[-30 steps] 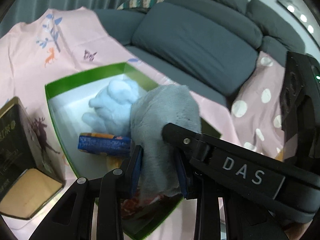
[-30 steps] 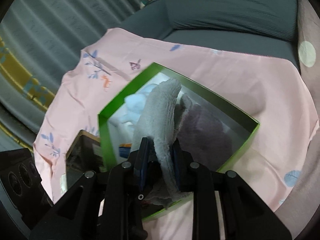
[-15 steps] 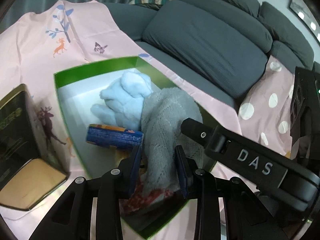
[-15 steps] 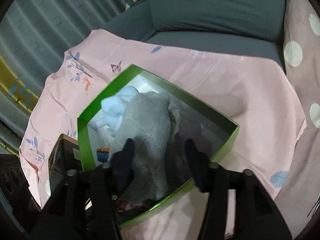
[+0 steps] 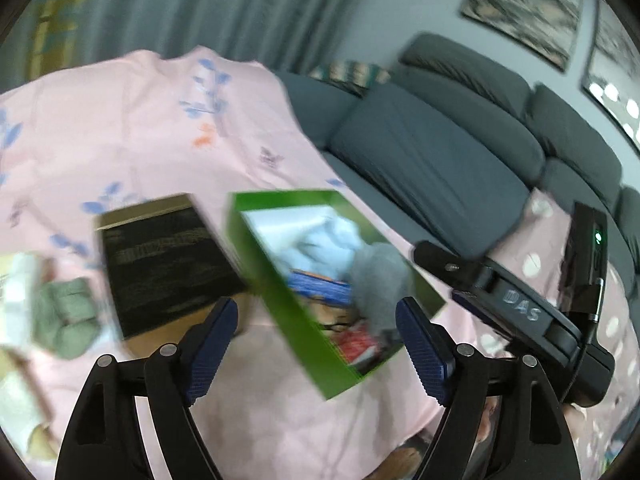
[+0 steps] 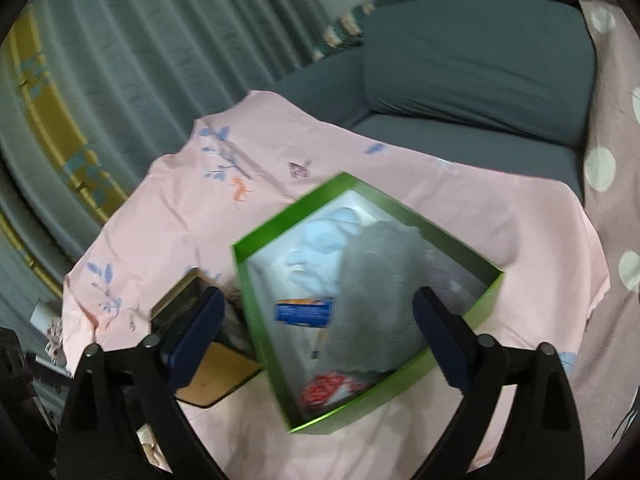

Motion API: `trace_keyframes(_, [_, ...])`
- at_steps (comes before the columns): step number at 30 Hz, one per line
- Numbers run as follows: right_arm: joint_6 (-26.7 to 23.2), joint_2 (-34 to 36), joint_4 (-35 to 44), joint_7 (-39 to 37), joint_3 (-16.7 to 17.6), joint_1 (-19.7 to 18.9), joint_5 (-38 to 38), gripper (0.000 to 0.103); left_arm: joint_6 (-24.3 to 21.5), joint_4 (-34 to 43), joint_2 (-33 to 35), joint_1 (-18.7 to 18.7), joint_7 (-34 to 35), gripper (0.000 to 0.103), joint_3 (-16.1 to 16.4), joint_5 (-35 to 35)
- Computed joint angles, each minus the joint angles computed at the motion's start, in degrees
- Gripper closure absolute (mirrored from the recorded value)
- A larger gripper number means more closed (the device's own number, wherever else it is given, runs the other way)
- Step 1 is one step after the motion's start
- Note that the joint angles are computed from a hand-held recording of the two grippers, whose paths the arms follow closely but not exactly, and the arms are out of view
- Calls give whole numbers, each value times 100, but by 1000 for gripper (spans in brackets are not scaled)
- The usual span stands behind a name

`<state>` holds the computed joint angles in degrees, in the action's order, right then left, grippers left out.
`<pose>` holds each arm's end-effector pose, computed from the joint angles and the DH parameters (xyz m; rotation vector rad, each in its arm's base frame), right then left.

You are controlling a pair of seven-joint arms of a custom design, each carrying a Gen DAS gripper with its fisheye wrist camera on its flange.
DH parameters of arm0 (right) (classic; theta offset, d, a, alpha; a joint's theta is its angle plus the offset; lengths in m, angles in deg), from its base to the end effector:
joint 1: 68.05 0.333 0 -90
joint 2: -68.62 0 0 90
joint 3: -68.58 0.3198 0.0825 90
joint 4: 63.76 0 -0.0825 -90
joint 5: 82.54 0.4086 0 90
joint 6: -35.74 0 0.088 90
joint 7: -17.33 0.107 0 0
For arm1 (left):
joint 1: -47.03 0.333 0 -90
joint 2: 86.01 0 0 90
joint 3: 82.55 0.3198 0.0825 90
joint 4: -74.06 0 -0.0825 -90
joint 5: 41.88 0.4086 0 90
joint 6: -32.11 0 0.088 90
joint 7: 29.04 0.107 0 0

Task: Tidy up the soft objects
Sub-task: 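Open the right gripper to drop the grey towel into the box, then move the right gripper back to the cream-and-yellow terry towel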

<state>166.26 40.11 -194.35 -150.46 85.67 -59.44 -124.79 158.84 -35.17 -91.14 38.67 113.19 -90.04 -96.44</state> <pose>0.4232 0.2084 0.5935 -0.6985 2.2614 -0.7932 0.5652 -0.1913 0.5872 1.1071 -2.5335 1.3703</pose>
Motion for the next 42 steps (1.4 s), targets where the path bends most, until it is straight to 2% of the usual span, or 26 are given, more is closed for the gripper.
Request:
trace_keyframes(9, [355,736,753,-409,80,215,-431,2,571,-302,-346,527,-464,21,510,116])
trace_keyframes(12, [915,1043,970,-559,-47,371,-518,1,710,-334,-333,767,-656,15,685,132])
trace_keyframes(14, [1530,1330,1144,-782,-185,500,-432,1,858,-368,-288,930,-777,13,751,254])
trace_keyframes(17, [2288,1897,1524,-1429,-363,736,-43,1,1444,-517,-156,1142,-1210,13,725,761])
trace_keyframes(18, [2400,2054,1645,-1644,-408,817,105,1,1576,-533,-62,1211,-1402,13,722,983])
trace_keyframes(20, [2611,2557,2046,-2256,-501,1035,577,1,1620,-511,139,1323,-1622,13,744,1168])
trace_keyframes(23, [2782,3326,2669,-3293,-591,1331,1487,2,1296,-427,481,1487,-1674,13,735,1066])
trace_keyframes(26, [2630,4105,3353,-4658,-422,1369,2786,3,1020,-372,735,1641,-1872,13,651,1120])
trace_keyframes(28, [2406,4535,3764,-5153,-344,1383,3306,5,877,-332,838,1724,-2023,13,599,1153])
trace_keyframes(33, [1432,5577,5056,-5994,-318,1498,4100,9,739,-198,1014,1808,-1951,13,458,1076])
trace_keyframes(37, [782,6175,5865,-6391,-485,1682,4396,20,757,-152,1092,1850,-1865,13,390,890])
trace_keyframes(38, [725,6286,5981,-6451,-537,1724,4473,24,766,-144,1112,1857,-1822,14,377,860])
trace_keyframes(39, [726,6339,6014,-6559,-551,1730,4601,27,775,-152,1110,1851,-1759,20,356,871])
trace_keyframes(40, [808,6388,5988,-6716,-500,1683,4834,31,808,-158,1112,1841,-1749,25,346,913])
trace_keyframes(42, [1189,6327,5747,-6820,-561,1725,5089,32,901,-200,1091,1820,-1695,28,323,956])
